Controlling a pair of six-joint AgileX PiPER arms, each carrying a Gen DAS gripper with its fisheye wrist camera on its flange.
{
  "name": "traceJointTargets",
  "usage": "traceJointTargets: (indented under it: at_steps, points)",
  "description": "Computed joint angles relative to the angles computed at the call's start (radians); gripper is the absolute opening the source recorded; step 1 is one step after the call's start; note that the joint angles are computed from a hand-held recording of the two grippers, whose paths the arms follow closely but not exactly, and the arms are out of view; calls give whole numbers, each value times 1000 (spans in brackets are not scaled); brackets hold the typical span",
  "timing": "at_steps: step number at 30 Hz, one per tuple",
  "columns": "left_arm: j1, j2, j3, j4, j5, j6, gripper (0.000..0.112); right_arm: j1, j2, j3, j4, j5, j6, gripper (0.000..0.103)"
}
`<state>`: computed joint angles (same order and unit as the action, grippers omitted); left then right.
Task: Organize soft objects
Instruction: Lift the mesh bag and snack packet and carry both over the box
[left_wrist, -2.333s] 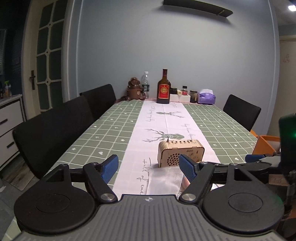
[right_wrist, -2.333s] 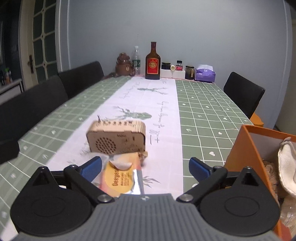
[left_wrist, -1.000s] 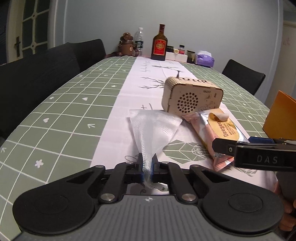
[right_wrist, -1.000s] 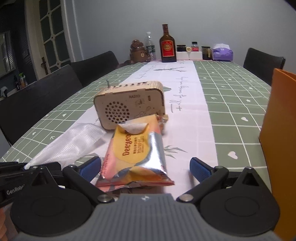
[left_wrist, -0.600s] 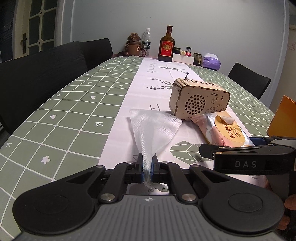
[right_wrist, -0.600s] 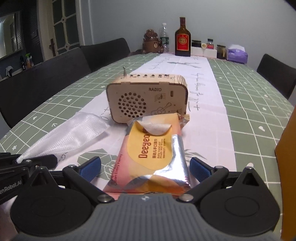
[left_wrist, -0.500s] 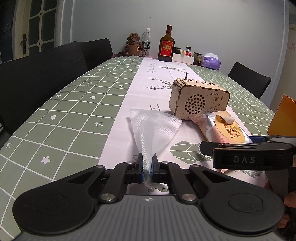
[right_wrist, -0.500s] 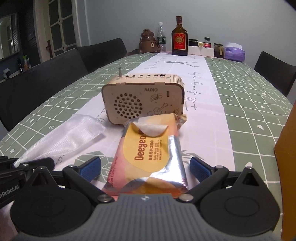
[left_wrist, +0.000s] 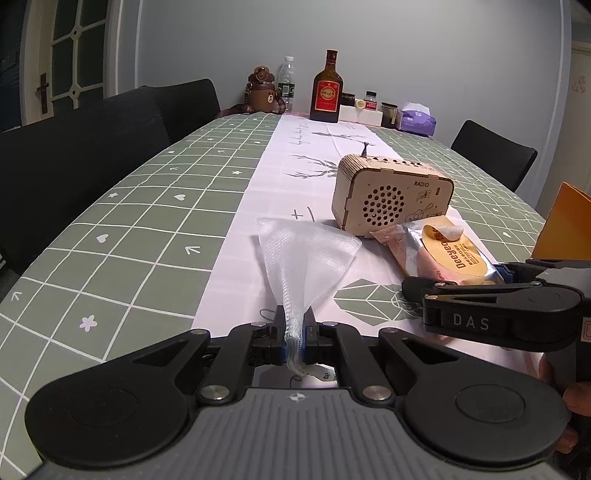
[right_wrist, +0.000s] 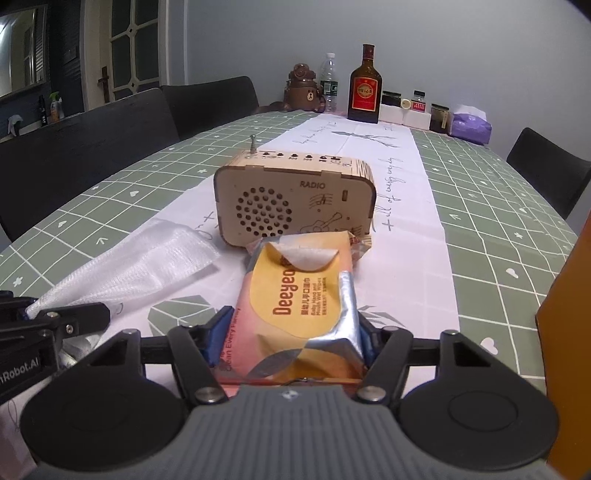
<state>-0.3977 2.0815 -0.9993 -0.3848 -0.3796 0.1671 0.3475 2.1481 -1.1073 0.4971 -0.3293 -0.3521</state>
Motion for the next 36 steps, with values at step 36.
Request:
traceJointTargets:
  at_steps: [36]
  points:
    - [-333,-214,324,-424,-680,164,6,123,-273,422,-217,-459,258,55]
